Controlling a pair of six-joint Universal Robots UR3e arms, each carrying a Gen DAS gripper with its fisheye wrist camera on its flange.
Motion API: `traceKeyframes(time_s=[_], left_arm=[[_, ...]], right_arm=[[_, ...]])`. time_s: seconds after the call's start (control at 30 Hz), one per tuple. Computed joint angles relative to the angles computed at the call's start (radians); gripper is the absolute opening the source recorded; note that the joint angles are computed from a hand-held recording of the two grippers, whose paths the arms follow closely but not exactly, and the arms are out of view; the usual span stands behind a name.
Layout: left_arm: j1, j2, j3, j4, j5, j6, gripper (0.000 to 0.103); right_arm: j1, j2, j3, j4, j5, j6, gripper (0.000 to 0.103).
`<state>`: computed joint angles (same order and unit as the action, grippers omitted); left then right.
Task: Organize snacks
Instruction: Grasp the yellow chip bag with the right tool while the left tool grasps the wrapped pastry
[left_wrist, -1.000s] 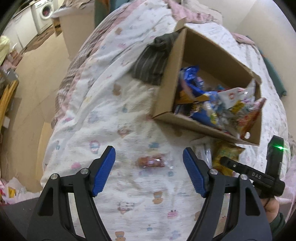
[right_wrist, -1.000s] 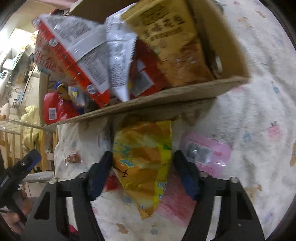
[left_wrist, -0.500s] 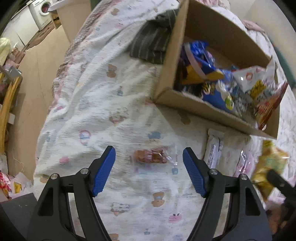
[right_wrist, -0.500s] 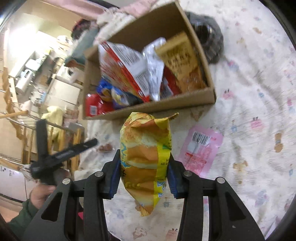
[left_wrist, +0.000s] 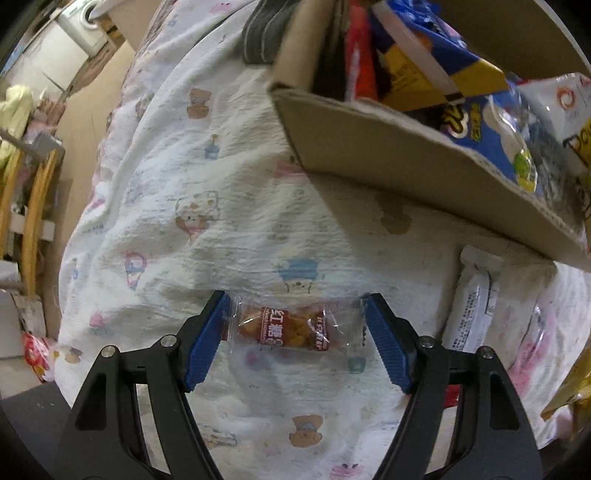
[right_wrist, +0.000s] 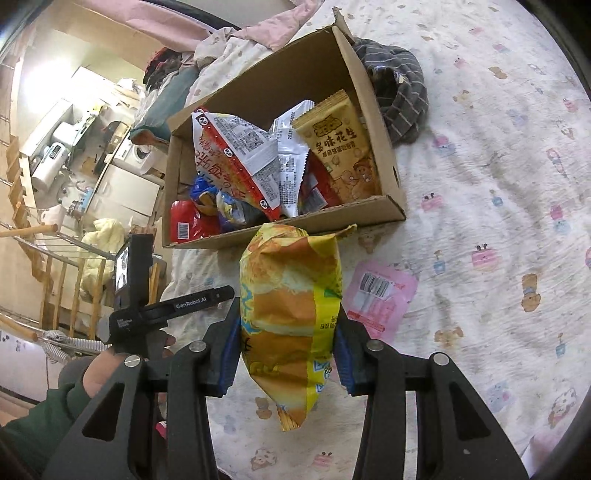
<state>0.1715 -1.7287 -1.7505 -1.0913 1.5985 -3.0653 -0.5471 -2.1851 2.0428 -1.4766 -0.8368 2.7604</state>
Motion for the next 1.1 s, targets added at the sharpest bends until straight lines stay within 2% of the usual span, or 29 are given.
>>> traceKeyframes(time_s=[0.1, 0.23, 0.3, 0.43, 0.67, 0.83, 1.1], left_arm=[[0.007, -0.005, -0.002, 0.007, -0.017, -0.002, 0.072], [0.026, 0.035, -0.012, -0.029, -0.043, 0.038, 0.054], [0.041, 0.069, -0.014, -0.072, -0.071, 0.058, 0.054], [0.051, 0.139, -0.035, -0.100, -0.076, 0.098, 0.053], [0.097, 0.282, -0.069, -0.165, -0.098, 0.143, 0.053], [0.116, 0.442, -0.082, -0.241, -0.131, 0.176, 0.053], [0.172, 0.492, 0.063, -0.323, -0.207, 0.218, 0.053]], right_arm=[[0.012, -0.003, -0.001, -0.011, 0.001, 0.005, 0.045], [0.034, 0.011, 0.001, -0.048, 0.002, 0.034, 0.045], [0.040, 0.019, 0.005, -0.056, 0.006, 0.043, 0.045], [0.087, 0.042, 0.002, -0.111, 0.001, 0.081, 0.045], [0.115, 0.051, -0.019, -0.123, 0.016, 0.099, 0.045], [0.141, 0.043, -0.042, -0.120, 0.032, 0.115, 0.045], [0.173, 0.054, -0.115, -0.210, 0.093, 0.142, 0.045]])
